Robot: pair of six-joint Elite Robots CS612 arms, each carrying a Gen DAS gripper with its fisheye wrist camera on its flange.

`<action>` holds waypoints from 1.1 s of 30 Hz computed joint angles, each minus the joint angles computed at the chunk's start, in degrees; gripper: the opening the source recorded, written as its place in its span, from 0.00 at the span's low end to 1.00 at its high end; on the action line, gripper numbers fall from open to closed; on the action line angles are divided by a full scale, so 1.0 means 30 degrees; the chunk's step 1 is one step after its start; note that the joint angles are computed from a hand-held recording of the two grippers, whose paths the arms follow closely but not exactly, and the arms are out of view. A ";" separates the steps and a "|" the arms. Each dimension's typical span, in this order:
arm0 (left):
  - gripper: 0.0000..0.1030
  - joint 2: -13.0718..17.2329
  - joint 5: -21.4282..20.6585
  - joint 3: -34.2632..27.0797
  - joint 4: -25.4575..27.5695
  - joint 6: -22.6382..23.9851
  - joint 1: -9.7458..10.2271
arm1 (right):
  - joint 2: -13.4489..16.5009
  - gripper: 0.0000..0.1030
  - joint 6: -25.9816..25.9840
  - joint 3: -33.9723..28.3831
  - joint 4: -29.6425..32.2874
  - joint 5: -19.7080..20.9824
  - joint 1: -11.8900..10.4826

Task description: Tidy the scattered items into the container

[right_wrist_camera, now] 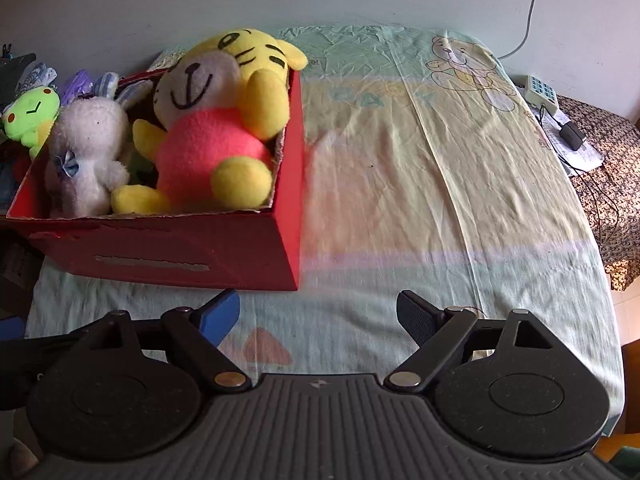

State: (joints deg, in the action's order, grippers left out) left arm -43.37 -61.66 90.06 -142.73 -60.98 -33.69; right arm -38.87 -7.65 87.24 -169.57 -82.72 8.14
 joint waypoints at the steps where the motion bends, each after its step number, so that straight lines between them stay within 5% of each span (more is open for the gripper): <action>1: 0.99 -0.0110 -0.0055 0.0142 0.0000 -0.0017 0.0104 | 0.0009 0.85 0.0077 -0.0033 -0.0054 -0.0177 0.0132; 19: 0.99 -0.0879 0.0282 0.2417 -0.4618 0.3984 0.1457 | 0.0266 0.85 0.2674 -0.0657 -0.0134 -0.2146 0.1723; 33: 0.99 -0.1026 -0.0586 0.2839 -0.7091 0.6339 0.1969 | 0.0158 0.86 0.4012 -0.1124 0.0046 -0.2726 0.1974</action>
State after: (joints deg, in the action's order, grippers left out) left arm -46.44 -63.42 98.58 -164.00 -41.97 -27.78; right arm -38.39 4.39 83.86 -169.43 -90.90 14.07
